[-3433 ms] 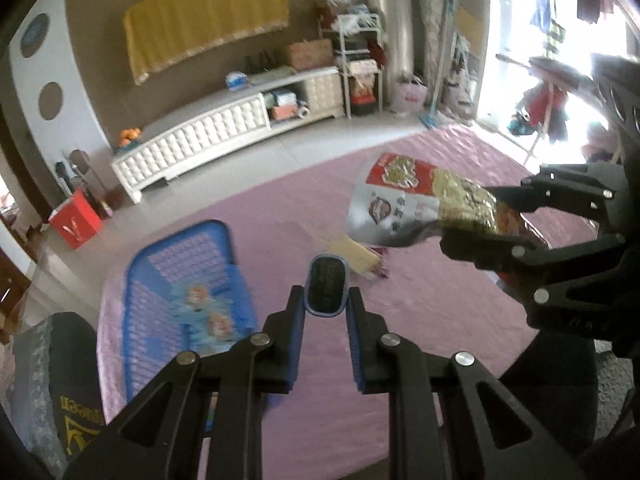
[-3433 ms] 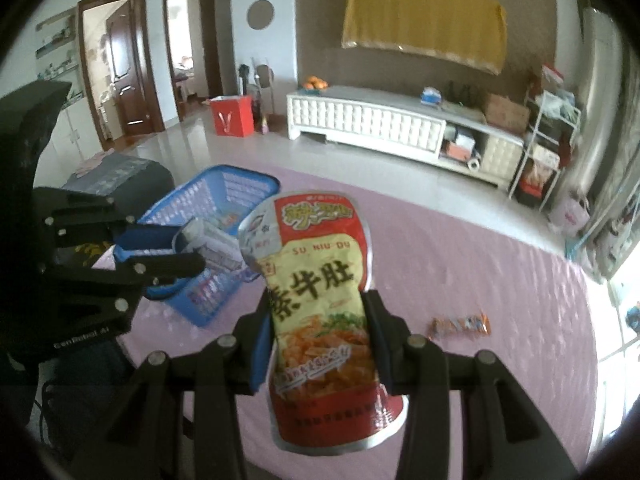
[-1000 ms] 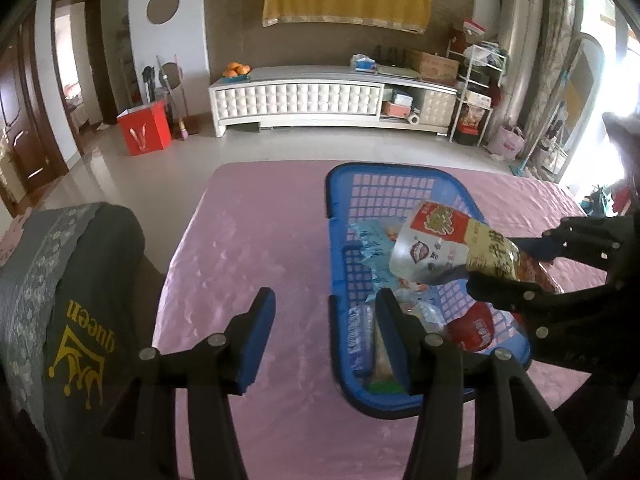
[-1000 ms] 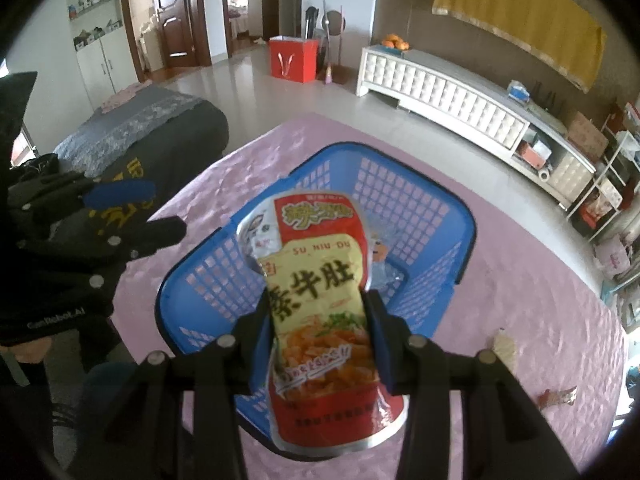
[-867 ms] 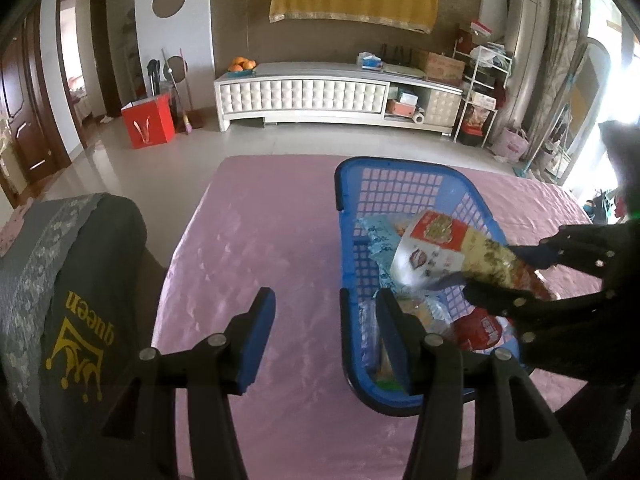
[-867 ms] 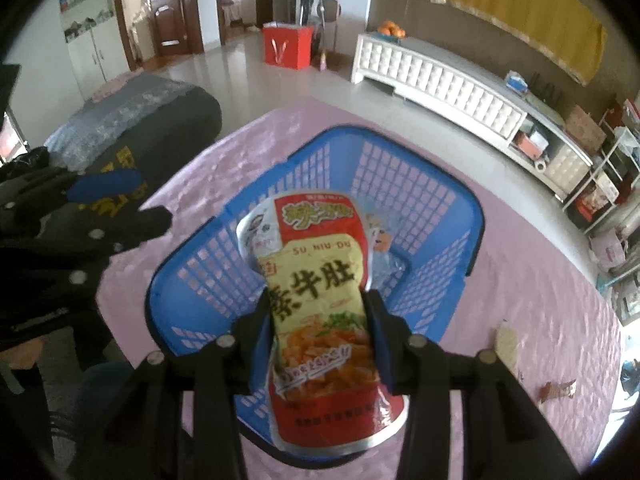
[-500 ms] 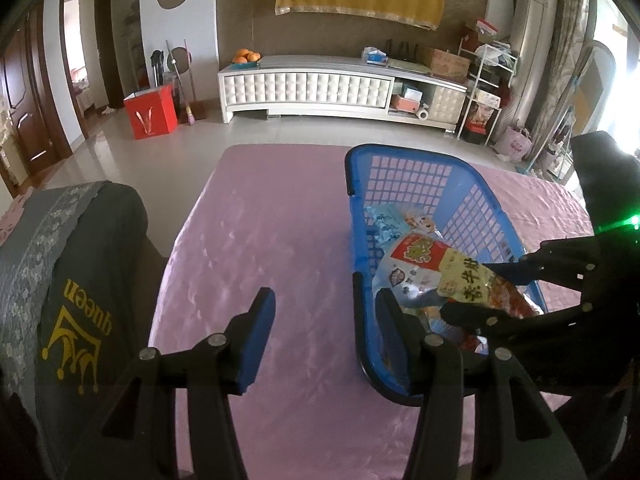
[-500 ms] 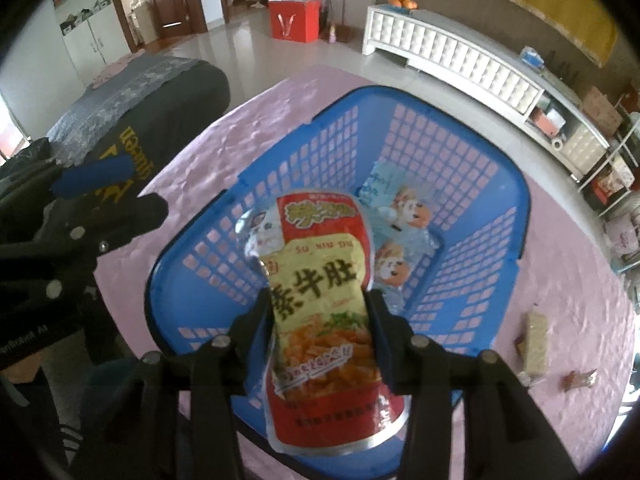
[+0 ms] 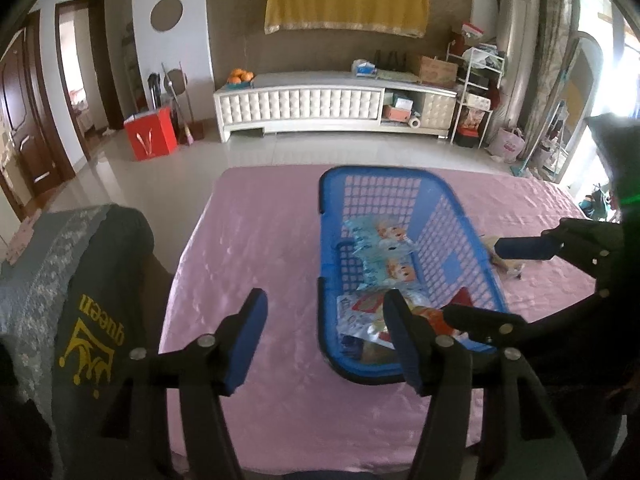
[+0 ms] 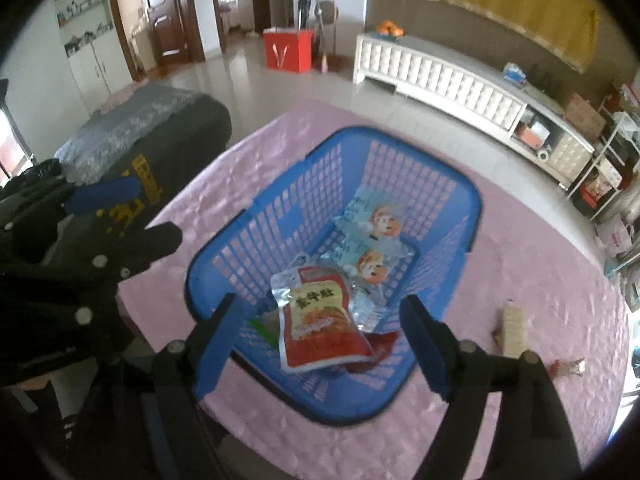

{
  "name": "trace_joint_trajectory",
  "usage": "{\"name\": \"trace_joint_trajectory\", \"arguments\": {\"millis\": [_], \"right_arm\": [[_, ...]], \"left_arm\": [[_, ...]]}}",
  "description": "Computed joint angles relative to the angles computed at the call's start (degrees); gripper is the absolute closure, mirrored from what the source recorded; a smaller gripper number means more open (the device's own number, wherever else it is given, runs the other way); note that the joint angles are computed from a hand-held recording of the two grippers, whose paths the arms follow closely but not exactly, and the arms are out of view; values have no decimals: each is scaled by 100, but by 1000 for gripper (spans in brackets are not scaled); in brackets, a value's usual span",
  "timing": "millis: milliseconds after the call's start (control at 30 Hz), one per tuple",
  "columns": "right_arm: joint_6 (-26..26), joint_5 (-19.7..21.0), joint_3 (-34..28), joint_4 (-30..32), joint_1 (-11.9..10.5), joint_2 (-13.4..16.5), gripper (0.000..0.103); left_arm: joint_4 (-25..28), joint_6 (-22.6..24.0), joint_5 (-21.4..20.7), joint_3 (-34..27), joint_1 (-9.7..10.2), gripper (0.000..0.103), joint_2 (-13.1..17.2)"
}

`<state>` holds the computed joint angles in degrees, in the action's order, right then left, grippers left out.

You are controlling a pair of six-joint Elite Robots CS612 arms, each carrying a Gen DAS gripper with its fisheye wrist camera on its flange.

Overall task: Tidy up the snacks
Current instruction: 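Move both tools away from the basket toward the cracker pack and chip bag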

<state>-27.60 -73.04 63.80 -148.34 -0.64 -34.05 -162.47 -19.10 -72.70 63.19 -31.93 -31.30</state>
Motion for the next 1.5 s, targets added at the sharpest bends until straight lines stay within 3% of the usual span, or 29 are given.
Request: {"name": "trace_joint_trajectory", "arguments": {"millis": [267, 633, 1133, 1500], "right_arm": [[138, 147, 772, -1095, -217, -481, 19], [342, 527, 1475, -2007, -601, -869, 19], [856, 457, 1604, -2314, -1011, -864, 19], [1101, 227, 1316, -2112, -1205, -577, 19]], "left_arm": [[-123, 284, 287, 22, -227, 42, -152], [-71, 710, 443, -265, -563, 42, -104], [464, 1169, 156, -1252, -820, 39, 384], [1586, 1264, -101, -2691, -854, 39, 1151]]}}
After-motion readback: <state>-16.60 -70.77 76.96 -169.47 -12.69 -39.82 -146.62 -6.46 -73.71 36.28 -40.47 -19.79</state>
